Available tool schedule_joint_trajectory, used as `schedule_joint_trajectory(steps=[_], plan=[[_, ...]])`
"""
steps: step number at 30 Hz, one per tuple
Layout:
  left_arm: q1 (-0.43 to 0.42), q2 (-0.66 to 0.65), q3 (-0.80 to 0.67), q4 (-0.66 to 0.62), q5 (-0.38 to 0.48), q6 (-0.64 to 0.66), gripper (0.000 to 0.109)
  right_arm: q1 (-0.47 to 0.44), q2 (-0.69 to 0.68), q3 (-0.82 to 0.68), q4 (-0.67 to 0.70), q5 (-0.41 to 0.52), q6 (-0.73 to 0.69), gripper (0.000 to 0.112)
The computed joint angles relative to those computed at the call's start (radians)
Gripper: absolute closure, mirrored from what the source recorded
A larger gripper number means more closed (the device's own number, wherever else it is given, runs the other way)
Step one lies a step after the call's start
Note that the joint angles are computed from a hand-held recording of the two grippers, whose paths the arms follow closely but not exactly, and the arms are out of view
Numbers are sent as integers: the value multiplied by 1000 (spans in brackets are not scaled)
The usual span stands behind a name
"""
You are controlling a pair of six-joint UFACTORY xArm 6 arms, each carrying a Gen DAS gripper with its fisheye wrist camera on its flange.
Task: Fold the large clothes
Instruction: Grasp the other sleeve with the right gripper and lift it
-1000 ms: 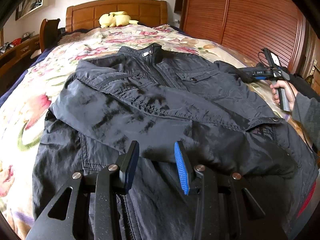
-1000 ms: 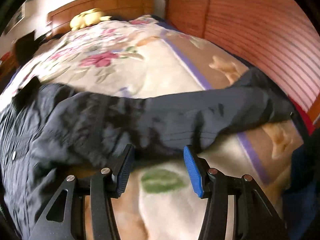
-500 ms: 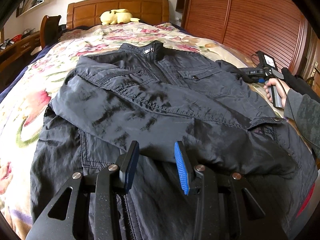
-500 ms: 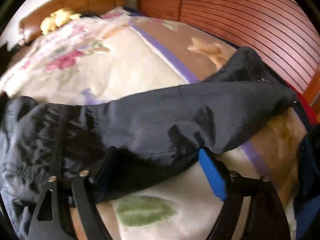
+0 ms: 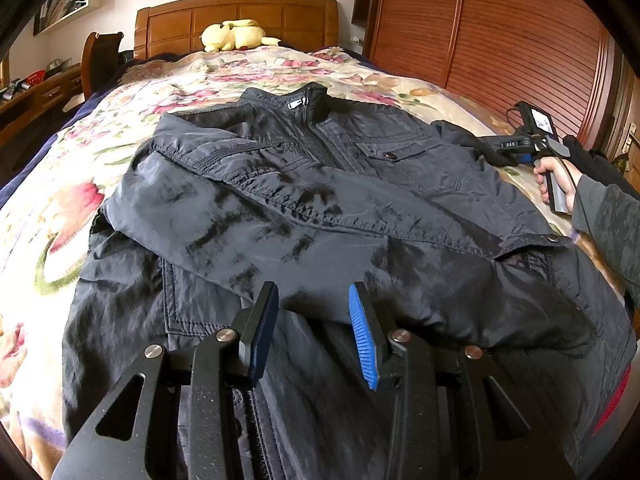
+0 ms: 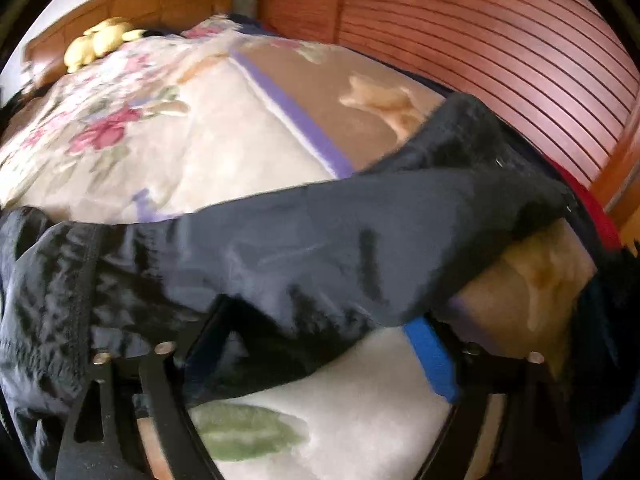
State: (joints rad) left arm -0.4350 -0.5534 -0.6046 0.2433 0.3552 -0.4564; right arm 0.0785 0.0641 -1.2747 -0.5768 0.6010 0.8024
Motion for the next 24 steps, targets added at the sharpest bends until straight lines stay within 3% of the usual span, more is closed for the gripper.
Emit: schedule_joint_trajectory(steps=[2, 3, 4, 13, 24], plan=[[-2, 2, -2, 4, 3, -3, 71, 12, -3, 2, -13, 4, -20, 71], [-2, 3, -3, 6, 6, -4, 71, 17, -6, 3, -16, 8, -34, 91], [-3, 4, -4, 9, 7, -7, 71, 23, -10, 3, -1, 18, -59, 100], [-1, 0, 1, 45, -1, -38, 71, 130, -202, 68, 0, 34, -159, 102], [2, -19, 13, 41, -7, -36, 71, 443, -324, -27, -141, 133, -174, 102]])
